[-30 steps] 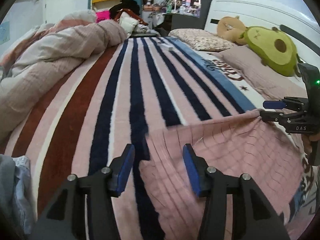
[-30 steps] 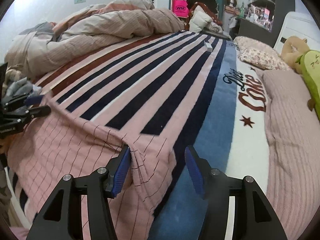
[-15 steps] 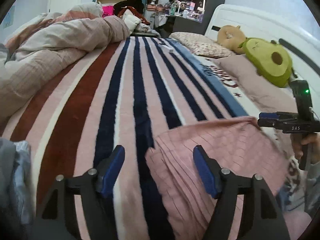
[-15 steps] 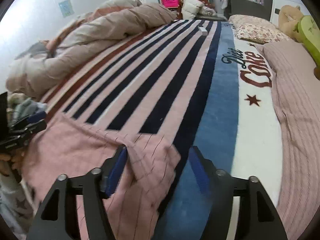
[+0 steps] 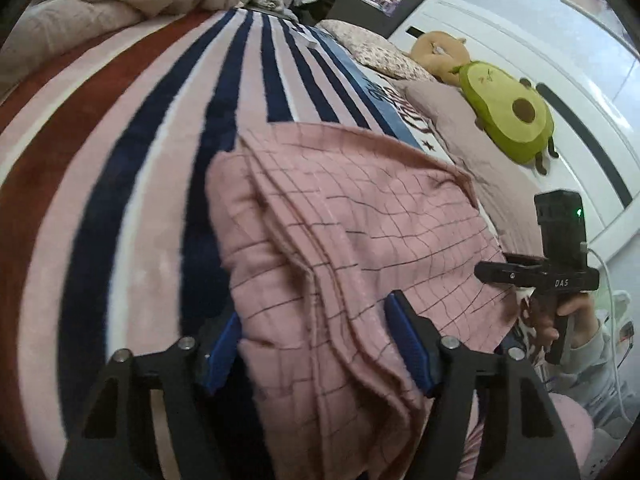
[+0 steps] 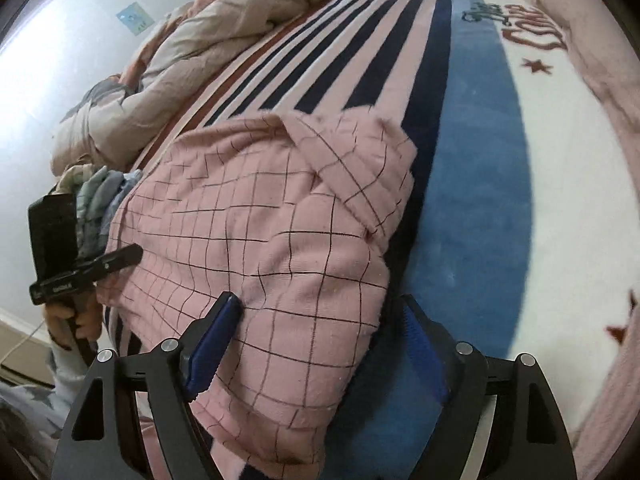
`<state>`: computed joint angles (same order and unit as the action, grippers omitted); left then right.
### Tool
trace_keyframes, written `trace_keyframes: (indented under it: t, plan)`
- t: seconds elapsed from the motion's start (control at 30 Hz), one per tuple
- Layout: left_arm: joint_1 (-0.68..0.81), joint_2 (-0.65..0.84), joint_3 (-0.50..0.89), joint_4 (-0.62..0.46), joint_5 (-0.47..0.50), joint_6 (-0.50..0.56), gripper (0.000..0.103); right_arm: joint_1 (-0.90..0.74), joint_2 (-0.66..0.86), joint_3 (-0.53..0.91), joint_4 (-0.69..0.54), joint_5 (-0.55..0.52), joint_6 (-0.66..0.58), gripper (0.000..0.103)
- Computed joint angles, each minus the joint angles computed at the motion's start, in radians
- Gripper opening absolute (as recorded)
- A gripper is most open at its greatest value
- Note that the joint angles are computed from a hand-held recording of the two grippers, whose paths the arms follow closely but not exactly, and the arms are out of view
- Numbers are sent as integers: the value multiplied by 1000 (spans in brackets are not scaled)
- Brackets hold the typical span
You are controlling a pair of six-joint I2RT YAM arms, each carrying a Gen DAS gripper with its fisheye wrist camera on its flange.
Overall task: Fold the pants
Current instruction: 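Grasp the folded pants bundle with both grippers, then carry the pants bundle with both grippers onto the clothes pile beside the duvet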
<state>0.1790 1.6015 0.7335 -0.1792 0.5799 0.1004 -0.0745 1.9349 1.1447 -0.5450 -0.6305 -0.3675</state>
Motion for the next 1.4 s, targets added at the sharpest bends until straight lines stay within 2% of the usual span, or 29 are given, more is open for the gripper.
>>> trace_keyframes:
  t: [0.03,0.07,0.13,0.2,0.37,0.47,0.67,0.9,1.07,1.17,1.4]
  plan:
    - [-16,2,-1,15,-21,-6,58,5,-1,-7,13,-1,0,75]
    - [-27,5,-1,24,-33,-9,52,12,-2,-13,22,-7,0,68]
    - [-41,4,1,33,-47,-14,46,23,12,-1,8,-44,1,56]
    - [-54,-4,4,34,-66,-9,39,36,9,-9,23,-46,17,53]
    - [-82,-57,-16,50,-127,-5,25,60,-52,-66,96,-21,43,35]
    - [-90,-101,-23,40,-151,6,22,57,-94,-88,105,-36,44,31]
    - [-82,-233,-36,-14,-164,34,20,70,-225,-139,121,-55,70,29]
    - [47,-407,-24,-134,-91,106,19,152,-385,-172,125,-38,140,29]
    - [213,-471,32,-260,3,218,19,258,-460,-159,130,3,200,29]
    - [338,-468,94,-343,71,315,19,334,-464,-134,144,29,248,29]
    - [645,-349,335,-561,252,546,19,518,-397,-22,202,96,346,29]
